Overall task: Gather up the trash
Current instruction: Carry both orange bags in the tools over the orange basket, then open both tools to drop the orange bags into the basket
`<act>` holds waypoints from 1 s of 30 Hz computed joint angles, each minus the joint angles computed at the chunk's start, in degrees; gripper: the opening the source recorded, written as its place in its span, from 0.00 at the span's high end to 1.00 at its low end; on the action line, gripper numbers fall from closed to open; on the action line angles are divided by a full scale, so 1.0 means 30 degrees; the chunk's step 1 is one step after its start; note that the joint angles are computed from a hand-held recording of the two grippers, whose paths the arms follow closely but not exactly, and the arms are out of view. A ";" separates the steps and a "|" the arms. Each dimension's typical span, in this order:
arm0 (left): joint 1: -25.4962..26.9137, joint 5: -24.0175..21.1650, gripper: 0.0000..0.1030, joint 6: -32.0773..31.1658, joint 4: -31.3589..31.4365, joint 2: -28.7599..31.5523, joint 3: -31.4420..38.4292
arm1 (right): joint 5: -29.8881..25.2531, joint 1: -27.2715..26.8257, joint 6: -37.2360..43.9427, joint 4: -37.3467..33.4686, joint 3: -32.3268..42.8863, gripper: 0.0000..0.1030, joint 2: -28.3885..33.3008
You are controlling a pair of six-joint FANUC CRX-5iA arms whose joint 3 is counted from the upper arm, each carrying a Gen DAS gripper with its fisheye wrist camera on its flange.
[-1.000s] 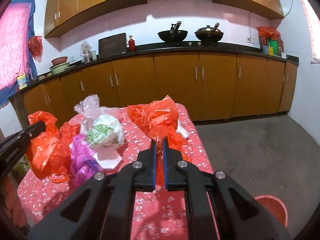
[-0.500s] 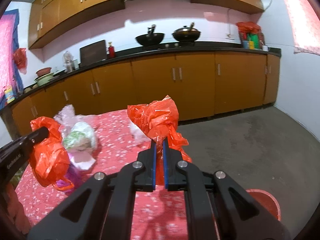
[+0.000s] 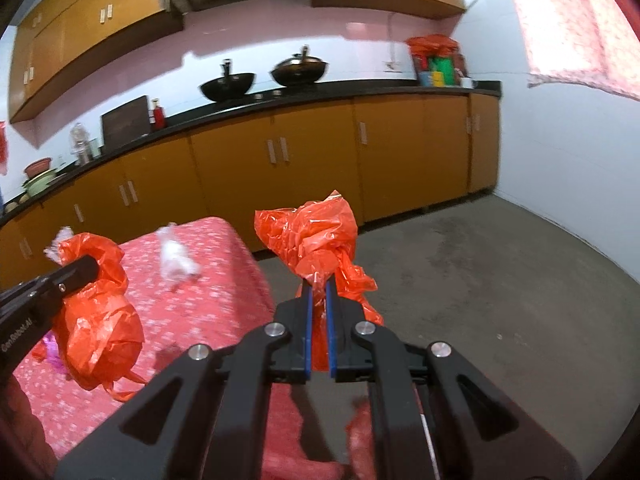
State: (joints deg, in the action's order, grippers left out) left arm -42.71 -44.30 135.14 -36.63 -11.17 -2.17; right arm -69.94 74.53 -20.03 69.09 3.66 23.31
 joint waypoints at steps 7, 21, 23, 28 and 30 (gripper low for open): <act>-0.0671 0.1160 0.97 -0.1546 0.1723 0.1982 0.0685 | -0.1578 0.0368 -0.1874 -0.0999 -0.3212 0.93 -0.1666; -0.2022 0.1501 0.97 -0.6722 0.5955 0.7159 0.2604 | -0.0606 0.0895 -0.4763 -0.5970 -0.8381 0.93 -0.3894; -0.2102 0.1361 0.97 -0.7194 0.6257 0.7657 0.2916 | -0.0121 0.0873 -0.5021 -0.6248 -0.8740 0.93 -0.3917; -0.2352 0.1003 0.97 -0.7844 0.6558 0.8646 0.3657 | 0.0909 0.0571 -0.5520 -0.6371 -0.9205 0.93 -0.3903; -0.2379 0.0821 0.96 -0.7999 0.6714 0.9088 0.4094 | 0.1379 0.0321 -0.5576 -0.6151 -0.9331 0.90 -0.3961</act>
State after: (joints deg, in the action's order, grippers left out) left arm -49.85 -41.84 111.14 -16.49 16.09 10.12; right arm -65.80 75.49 -36.75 50.64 -24.33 11.43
